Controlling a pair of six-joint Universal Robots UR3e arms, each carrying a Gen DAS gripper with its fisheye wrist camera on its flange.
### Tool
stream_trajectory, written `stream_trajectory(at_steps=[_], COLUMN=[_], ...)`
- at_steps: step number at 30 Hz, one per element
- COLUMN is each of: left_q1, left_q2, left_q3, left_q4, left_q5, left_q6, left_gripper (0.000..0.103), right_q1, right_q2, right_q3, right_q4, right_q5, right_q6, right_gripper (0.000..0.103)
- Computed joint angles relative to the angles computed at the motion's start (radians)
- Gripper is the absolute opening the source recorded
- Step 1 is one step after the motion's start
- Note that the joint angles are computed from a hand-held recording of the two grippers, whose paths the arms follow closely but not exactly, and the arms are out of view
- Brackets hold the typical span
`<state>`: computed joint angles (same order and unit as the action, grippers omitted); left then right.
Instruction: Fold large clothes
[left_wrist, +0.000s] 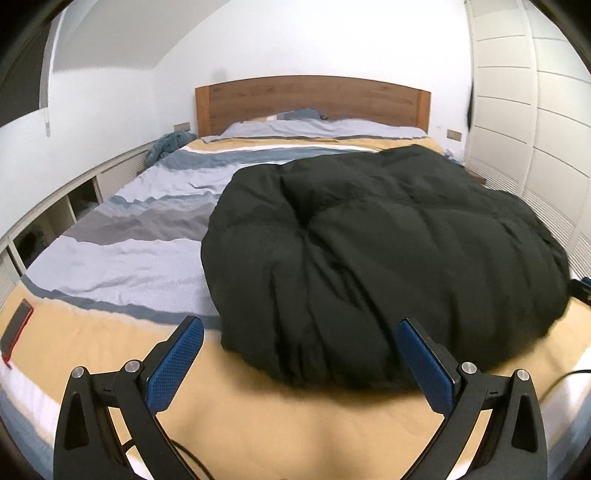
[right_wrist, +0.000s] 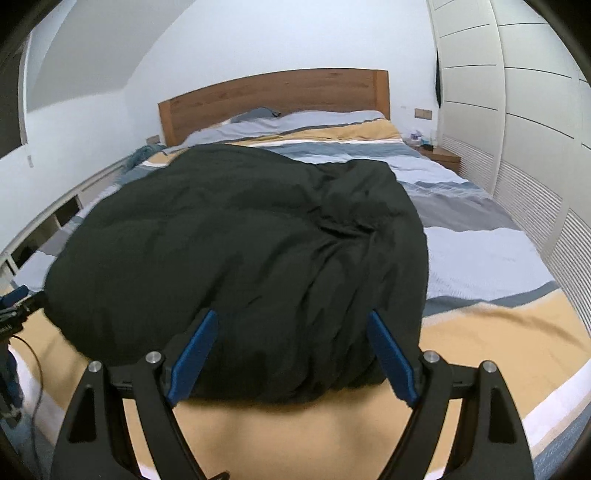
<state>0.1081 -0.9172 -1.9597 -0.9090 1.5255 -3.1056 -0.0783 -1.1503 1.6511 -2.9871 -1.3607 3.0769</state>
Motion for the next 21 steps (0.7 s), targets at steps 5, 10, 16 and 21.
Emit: stream_trajectory(at_steps=[5,10,16,21], left_q1=[-0.188,-0.304,-0.519,-0.735], left_q2=[0.040,0.090,0.095,0.052], left_q3=[0.095,0.158,0.208,0.260], left_q4=[-0.166,-0.329,-0.422,-0.480], left_q5=[0.152,0.219,0.394,0.562], left_q6=[-0.100,-0.225,-0.410,-0.569], left_gripper=[0.103,0.103,0.103,0.103], right_q1=[0.055,0.132,0.228,0.267], right_q2=[-0.153,-0.293,-0.397,-0.467], right_q3=[0.132,0.241,0.289,0.323], right_q4=[0.054,0.082,0.120,0.166], right_q5=[-0.054,-0.152,-0.275,-0.300], right_q6=[0.050,0.093,0.110,0.128], right_gripper=[0.083,0.083,0.083,0.083])
